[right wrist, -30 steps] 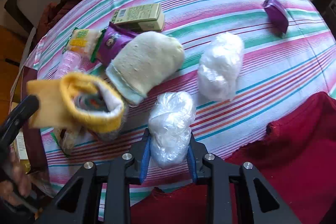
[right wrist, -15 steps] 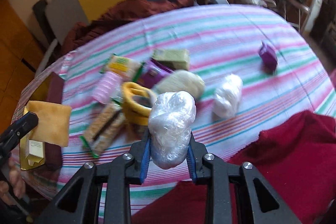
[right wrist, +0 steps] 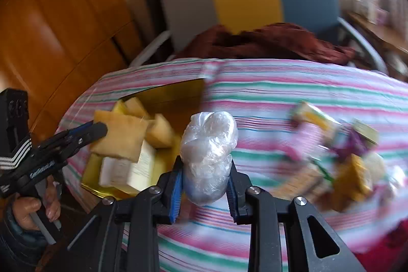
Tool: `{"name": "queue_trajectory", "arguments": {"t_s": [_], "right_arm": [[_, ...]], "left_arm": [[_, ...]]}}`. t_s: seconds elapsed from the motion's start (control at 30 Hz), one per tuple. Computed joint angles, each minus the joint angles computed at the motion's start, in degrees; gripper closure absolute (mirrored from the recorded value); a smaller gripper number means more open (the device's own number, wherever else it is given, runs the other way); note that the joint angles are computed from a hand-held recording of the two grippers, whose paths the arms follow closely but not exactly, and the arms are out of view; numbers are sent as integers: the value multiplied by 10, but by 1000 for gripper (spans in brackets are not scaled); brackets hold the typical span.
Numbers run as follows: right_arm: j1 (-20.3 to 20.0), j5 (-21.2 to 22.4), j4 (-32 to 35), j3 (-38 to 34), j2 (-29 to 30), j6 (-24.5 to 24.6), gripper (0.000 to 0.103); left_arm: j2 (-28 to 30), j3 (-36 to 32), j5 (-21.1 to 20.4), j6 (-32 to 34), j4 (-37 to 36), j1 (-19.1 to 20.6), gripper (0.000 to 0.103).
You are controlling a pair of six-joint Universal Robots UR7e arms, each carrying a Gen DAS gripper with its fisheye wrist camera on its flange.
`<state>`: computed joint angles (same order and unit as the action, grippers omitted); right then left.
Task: Organize objects
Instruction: 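Place the yellow sponge and the plastic-wrapped bundle into the gold tray with both grippers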
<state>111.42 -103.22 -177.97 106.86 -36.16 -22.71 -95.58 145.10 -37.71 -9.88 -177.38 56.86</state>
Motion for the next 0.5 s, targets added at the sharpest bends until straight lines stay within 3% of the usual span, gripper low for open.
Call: {"name": "queue_trajectory", "arguments": {"t_s": [0.17,0.23,0.27,0.3,0.5], "right_arm": [[28,-5,50,-69,70,4,69],[39,-22,51,-90,97,-1,44],[42,-29,53,-99,108,0,21],[45,-35,59,-107,118,6,16],[56,-42,24,-85,117,-10,15]], "left_arm": [[-16,-12,90,7,7,49,75],[-12,-20,105,8,15,67,72],[-10,-24,111,-2,23,76,71],[-13,-26,113,-14,38,83,71],[-22,-5,117,-29,30,71,63]]}}
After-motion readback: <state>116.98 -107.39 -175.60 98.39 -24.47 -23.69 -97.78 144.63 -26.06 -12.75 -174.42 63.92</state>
